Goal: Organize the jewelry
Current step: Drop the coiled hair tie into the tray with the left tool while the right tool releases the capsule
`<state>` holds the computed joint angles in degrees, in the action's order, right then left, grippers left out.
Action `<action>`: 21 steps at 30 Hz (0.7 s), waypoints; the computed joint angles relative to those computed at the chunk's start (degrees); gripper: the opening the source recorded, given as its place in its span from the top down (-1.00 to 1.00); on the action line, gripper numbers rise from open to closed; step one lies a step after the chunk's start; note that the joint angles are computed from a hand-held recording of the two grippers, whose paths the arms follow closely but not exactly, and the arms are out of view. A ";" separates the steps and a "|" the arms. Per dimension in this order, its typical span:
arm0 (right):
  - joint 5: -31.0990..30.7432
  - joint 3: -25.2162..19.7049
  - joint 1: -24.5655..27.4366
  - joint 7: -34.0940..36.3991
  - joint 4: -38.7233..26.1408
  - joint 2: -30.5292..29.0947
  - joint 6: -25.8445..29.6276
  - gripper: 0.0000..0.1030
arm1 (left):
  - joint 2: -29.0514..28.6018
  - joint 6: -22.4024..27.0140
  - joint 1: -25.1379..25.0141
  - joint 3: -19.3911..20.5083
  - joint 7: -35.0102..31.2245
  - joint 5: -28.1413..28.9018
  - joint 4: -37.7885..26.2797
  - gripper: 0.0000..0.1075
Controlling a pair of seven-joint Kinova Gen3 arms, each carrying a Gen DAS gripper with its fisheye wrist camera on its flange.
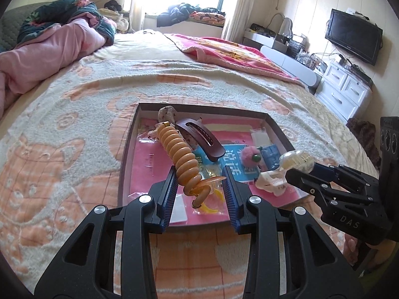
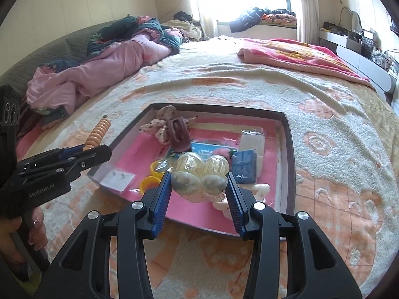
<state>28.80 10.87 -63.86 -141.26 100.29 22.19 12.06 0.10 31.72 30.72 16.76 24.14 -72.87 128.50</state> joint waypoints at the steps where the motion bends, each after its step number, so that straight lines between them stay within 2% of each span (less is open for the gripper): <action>1: -0.25 -0.51 0.59 0.33 -0.60 0.55 0.45 0.19 | 0.62 -0.45 -0.29 -0.27 -0.35 -0.06 -0.27 0.48; 12: -1.74 -3.43 2.83 2.54 -4.29 4.33 3.42 0.19 | 5.01 -3.04 -0.13 -4.11 0.45 -2.58 -1.12 0.47; 21: -2.61 -5.28 3.69 5.12 -6.65 6.43 5.13 0.19 | 6.07 -5.68 -0.81 -6.01 5.56 -7.01 0.36 0.47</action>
<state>26.20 5.59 -60.17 -136.15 93.64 28.62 17.19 6.17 26.04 29.91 10.75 29.70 -79.88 128.86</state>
